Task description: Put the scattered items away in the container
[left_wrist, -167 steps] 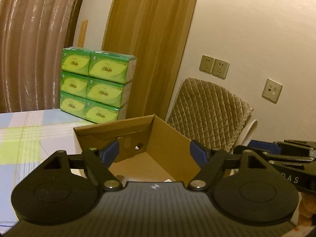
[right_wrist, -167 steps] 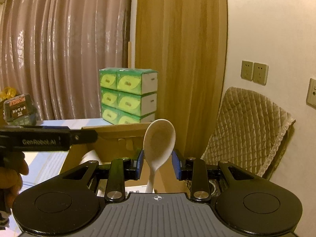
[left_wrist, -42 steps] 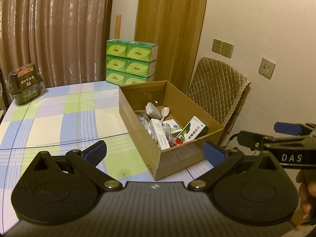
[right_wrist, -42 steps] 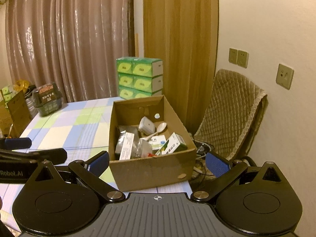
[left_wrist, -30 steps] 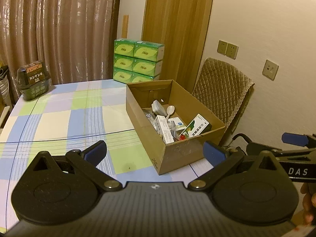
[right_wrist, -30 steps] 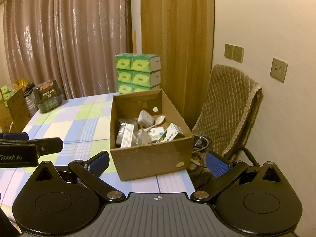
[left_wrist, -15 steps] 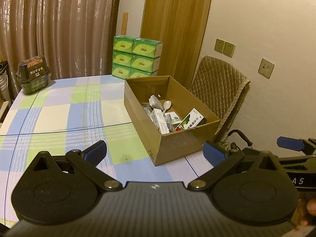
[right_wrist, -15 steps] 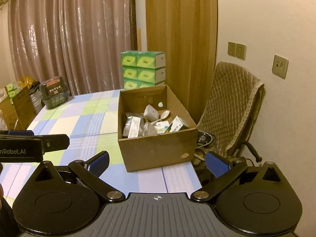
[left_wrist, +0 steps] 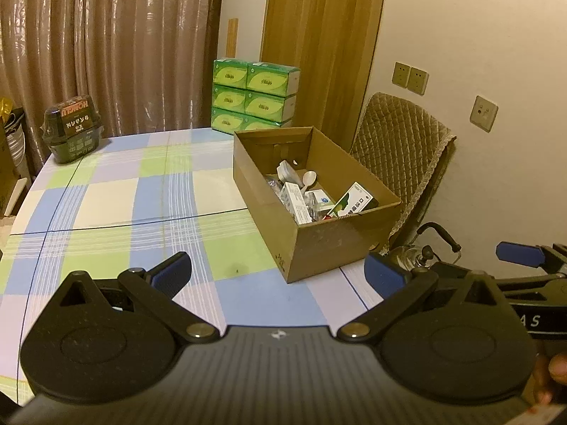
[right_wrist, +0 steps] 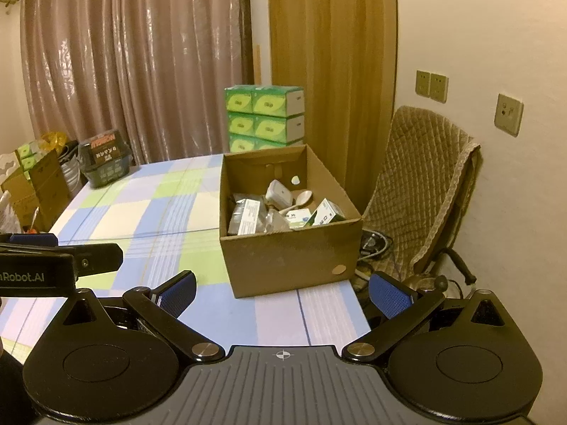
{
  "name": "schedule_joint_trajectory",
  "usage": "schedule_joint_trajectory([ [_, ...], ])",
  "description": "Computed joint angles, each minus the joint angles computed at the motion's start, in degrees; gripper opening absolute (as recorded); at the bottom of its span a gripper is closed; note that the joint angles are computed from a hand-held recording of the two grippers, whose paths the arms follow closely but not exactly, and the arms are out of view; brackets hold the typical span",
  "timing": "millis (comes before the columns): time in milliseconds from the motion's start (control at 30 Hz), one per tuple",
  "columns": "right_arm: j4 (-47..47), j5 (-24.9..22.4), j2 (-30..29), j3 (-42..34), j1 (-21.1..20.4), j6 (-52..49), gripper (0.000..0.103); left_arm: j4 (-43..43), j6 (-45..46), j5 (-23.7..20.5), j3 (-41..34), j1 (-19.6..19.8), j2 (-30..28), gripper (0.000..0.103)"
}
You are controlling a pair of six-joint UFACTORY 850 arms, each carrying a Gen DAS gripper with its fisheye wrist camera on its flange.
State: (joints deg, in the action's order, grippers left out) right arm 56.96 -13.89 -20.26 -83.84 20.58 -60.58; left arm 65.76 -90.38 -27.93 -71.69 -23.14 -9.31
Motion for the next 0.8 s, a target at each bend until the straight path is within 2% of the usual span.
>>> schedule_joint_trajectory([
  [333, -3.51, 1.26, 0.25, 0.27, -0.05, 4.41, 0.101, 1.30, -0.20, 0.26, 0.05, -0.13, -0.28, 0.102],
  [800, -4.33, 0.93, -0.55, -0.22, 0.93, 4.90, 0.101, 2.35, -2.29, 0.40, 1.31, 0.62, 0.54, 0.102],
])
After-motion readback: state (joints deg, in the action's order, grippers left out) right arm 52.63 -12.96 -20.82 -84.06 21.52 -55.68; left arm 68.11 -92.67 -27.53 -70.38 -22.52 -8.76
